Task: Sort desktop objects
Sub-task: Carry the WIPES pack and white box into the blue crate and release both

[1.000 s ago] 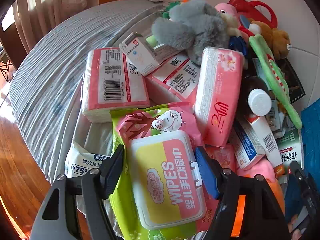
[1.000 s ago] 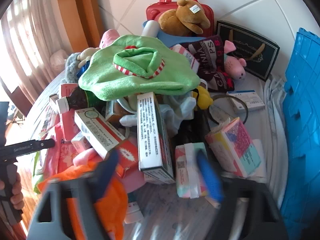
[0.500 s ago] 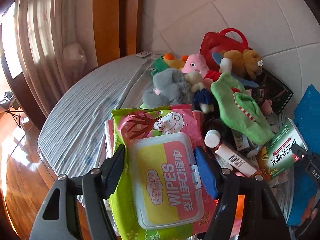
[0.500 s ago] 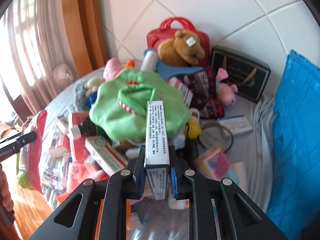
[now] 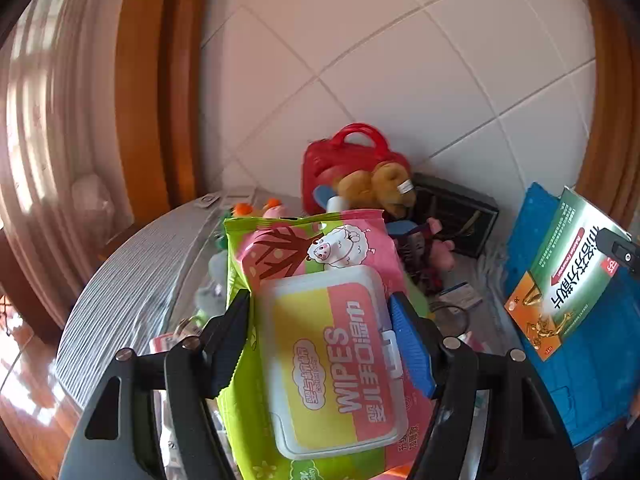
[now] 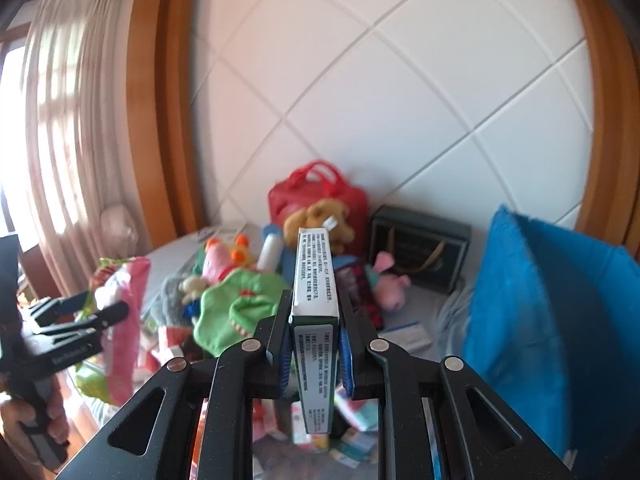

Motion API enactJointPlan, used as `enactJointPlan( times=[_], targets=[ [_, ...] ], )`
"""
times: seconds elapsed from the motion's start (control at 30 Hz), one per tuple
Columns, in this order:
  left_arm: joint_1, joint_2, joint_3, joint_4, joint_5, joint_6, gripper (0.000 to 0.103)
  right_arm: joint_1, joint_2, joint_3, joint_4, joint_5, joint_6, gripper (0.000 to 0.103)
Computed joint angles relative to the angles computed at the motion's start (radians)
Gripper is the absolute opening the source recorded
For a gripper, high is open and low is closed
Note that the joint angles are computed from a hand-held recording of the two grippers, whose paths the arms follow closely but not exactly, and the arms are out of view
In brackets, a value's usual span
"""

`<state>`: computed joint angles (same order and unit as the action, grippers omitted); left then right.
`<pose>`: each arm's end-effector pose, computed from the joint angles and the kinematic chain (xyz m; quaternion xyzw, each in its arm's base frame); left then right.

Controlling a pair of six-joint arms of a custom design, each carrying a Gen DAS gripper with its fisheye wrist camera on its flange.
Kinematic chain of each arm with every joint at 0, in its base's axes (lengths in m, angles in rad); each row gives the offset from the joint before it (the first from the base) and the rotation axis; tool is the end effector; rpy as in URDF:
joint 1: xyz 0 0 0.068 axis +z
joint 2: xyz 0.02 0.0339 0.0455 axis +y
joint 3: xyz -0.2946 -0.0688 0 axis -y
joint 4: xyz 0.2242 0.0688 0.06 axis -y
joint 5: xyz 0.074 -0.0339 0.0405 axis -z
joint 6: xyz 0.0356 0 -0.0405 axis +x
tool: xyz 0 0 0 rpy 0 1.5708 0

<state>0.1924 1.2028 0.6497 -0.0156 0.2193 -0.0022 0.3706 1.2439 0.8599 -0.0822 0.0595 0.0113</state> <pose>0.2252 0.0360 0.2631 -0.0324 0.8728 -0.0502 0.4844 0.2371 0.0899 0.3149 -0.1367 0.8400 0.0747 0.5197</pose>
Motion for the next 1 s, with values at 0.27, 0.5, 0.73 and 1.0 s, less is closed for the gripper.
enactJointPlan(
  times=[0.27, 0.5, 0.73, 1.0],
  targets=[
    [-0.429, -0.021, 0.202, -0.080, -0.105, -0.064, 0.068, -0.386, -0.253, 0.114, -0.228, -0.237, -0.068, 0.019],
    [-0.871, 0.130, 0.468, -0.175, -0.287, -0.123, 0.068, -0.927, -0.230, 0.232, -0.351, -0.507, -0.268, 0.019],
    [-1.167, 0.535, 0.900, -0.442, -0.372, -0.159, 0.068, -1.150, 0.009, 0.238, -0.350, -0.455, -0.574, 0.019],
    [-1.253, 1.006, 1.542, -0.848, -0.442, -0.241, 0.068, -1.296, 0.241, 0.270, -0.329, -0.445, -0.783, 0.019]
  ],
)
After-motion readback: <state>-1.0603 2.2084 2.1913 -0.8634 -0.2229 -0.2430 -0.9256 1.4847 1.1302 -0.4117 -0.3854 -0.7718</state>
